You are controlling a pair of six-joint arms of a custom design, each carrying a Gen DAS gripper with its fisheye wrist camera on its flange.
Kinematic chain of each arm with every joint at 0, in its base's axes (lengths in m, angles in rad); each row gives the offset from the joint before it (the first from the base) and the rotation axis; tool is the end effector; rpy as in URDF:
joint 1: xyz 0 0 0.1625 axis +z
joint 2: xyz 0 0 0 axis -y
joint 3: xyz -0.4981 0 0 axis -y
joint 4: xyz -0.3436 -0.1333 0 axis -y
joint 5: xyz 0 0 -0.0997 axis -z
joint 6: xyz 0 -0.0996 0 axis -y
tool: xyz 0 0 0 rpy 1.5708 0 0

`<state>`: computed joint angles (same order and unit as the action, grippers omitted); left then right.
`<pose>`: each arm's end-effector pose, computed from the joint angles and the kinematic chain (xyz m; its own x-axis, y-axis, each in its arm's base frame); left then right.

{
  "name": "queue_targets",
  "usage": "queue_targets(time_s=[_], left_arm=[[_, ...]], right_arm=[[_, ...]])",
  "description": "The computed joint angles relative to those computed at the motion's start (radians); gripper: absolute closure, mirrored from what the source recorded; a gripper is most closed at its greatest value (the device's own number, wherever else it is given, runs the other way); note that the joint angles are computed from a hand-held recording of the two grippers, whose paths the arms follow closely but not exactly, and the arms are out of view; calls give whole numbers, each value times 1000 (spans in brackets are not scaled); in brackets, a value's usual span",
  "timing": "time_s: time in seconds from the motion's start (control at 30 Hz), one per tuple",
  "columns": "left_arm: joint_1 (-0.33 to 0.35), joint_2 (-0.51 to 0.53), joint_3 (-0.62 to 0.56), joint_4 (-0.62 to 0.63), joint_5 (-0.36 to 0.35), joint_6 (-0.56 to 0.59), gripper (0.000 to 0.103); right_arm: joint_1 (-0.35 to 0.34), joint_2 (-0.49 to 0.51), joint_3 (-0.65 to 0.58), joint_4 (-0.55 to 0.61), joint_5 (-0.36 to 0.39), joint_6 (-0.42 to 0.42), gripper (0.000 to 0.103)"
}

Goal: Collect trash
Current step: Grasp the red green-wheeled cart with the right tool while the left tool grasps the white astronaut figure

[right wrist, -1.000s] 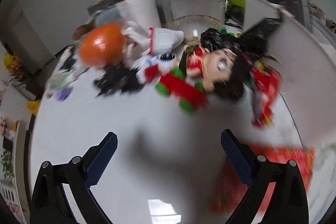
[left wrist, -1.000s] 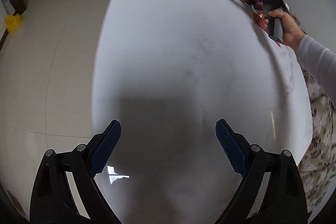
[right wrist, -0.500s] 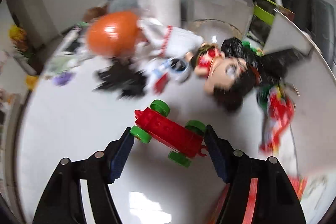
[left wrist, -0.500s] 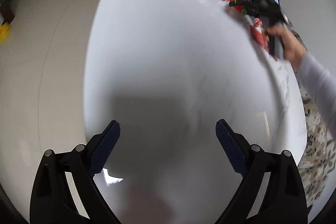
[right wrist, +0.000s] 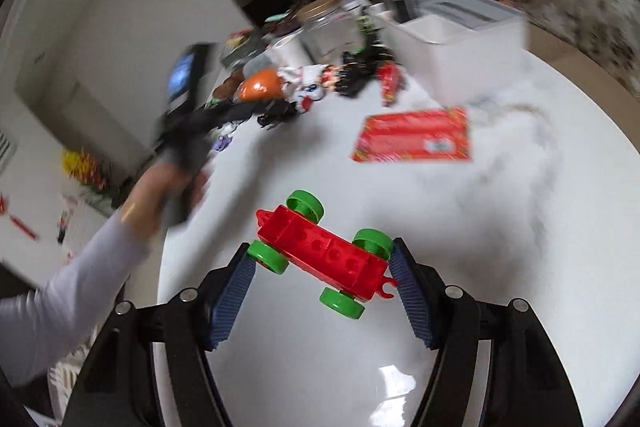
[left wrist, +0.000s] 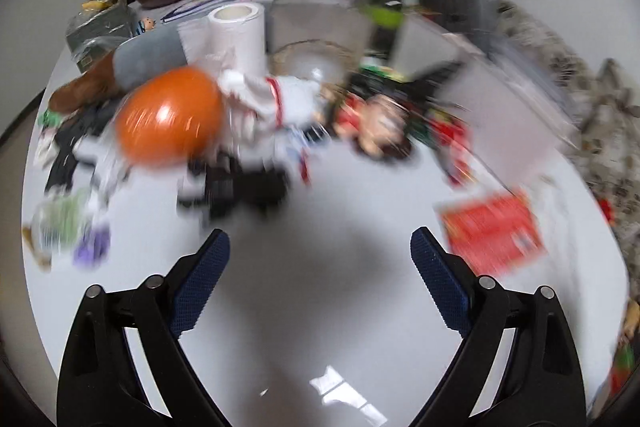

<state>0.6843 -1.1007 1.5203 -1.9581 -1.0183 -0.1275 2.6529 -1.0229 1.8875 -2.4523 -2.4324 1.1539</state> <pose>-0.3758 -0.5460 0.3786 -0.6192 0.5845 -0.5244 0.7014 0.7119 -0.0347 0.5420 -0.2228 0.2631 -0.9356 0.1988 0.2918 -0.0676 0.7103 -0.7006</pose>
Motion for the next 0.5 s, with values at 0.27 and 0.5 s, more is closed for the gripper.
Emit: queue_targets(time_s=[0.27, 0.5], left_arm=[[24, 194, -193, 173, 94, 25, 25], [27, 178, -182, 257, 62, -26, 64]], right_arm=[[107, -57, 42, 164, -87, 335, 36], [144, -86, 43, 258, -101, 468, 36]])
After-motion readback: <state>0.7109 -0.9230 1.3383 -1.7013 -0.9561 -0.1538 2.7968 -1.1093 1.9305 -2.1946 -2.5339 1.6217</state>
